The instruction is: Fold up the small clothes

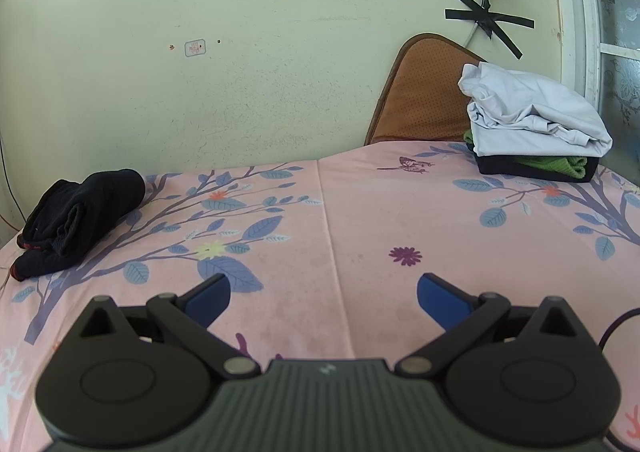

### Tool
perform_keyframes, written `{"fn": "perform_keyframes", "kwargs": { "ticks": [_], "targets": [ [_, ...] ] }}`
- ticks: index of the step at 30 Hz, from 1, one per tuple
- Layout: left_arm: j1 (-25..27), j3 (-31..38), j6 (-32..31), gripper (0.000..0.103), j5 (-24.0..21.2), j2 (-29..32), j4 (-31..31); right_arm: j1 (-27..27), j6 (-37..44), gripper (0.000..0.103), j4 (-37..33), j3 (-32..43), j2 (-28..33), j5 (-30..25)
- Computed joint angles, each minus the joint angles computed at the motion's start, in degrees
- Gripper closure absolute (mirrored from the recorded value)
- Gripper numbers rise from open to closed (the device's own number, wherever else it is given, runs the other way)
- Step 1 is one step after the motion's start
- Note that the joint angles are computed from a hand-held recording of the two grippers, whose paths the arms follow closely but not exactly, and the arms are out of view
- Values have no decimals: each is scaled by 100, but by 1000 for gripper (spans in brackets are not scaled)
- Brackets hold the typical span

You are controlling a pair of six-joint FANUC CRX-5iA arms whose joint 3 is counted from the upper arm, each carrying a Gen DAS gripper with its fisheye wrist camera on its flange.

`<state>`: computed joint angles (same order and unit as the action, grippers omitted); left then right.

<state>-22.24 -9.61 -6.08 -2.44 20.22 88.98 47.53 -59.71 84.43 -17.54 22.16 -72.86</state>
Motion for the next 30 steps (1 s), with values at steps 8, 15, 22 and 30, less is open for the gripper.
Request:
{"fn": "perform_keyframes", "kwargs": {
  "ticks": [8,15,22,30],
  "targets": [
    [47,-2,199,0,-42,2,-213,-1,-4,0,1,-6,-5,3],
    [297,77,1168,0,-272,28,-1262,-3,-15,0,1,-15,-8,9],
    [331,106,1285,0,-310,36,-1406,-5,-11,0,1,-12,-7,12],
    [268,74,1029,0,-246,25,-1159,-9,3,0,-15,-16,-14,60]
  ]
}}
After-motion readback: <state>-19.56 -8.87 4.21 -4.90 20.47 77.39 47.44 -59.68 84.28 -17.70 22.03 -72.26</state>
